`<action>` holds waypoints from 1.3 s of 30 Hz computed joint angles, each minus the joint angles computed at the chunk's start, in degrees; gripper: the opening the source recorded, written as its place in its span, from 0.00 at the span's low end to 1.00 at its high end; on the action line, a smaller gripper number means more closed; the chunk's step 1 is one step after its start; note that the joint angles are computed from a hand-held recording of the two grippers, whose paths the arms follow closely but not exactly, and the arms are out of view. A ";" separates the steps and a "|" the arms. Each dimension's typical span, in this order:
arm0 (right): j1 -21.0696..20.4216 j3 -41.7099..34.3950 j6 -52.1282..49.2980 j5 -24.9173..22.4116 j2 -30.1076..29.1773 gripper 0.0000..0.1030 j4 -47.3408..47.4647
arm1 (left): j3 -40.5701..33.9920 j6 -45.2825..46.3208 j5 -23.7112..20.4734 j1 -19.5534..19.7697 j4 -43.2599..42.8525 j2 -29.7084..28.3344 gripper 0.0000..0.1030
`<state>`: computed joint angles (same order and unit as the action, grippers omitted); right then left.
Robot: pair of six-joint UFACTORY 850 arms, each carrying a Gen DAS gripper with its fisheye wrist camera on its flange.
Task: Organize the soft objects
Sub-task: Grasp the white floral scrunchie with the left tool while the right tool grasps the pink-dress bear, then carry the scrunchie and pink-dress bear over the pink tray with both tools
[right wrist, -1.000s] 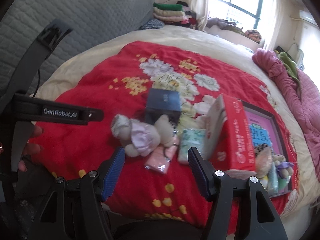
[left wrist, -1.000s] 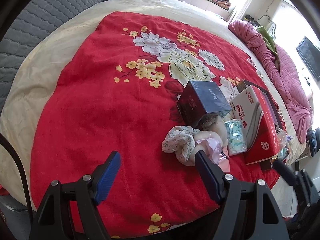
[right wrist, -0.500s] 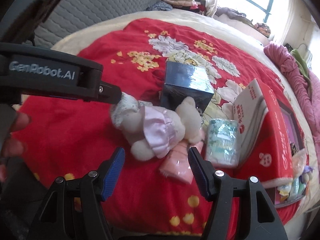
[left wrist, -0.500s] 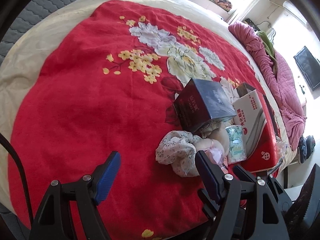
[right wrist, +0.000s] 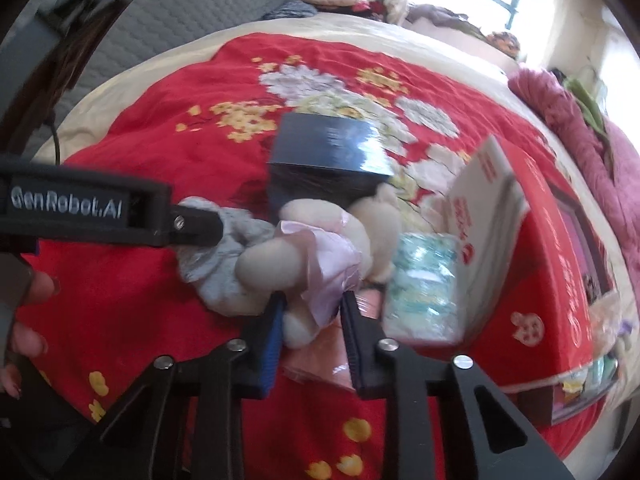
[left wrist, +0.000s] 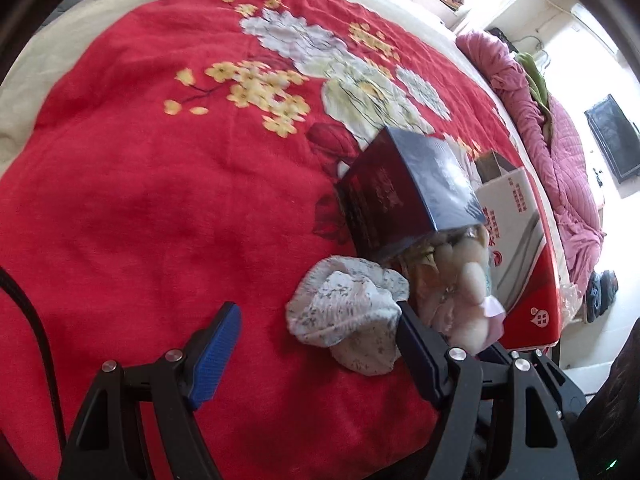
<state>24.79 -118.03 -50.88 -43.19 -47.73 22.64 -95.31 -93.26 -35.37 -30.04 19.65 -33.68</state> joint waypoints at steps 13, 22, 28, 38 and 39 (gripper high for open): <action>-4.11 -3.03 -3.90 -4.78 0.63 0.15 11.28 | -0.32 -1.54 5.22 -0.54 0.80 -1.16 0.16; -5.75 -1.62 -7.97 -4.82 3.13 0.15 17.69 | -3.15 -8.56 -2.96 -3.69 10.28 0.74 0.16; -7.40 -2.41 -9.04 -5.02 4.43 0.15 21.12 | -8.49 -6.82 -7.99 -4.91 12.41 -0.24 0.16; -11.68 -6.71 -8.47 -3.57 4.52 0.15 24.14 | -32.79 5.54 -19.13 -6.91 11.83 -11.73 0.17; -12.24 -6.95 -8.42 -3.19 4.56 0.15 24.34 | -36.50 7.18 -20.50 -7.02 11.47 -13.66 0.16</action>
<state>12.55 -124.99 -59.29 -46.37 -43.17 46.98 -131.81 -86.09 -55.87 -37.07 31.12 -47.34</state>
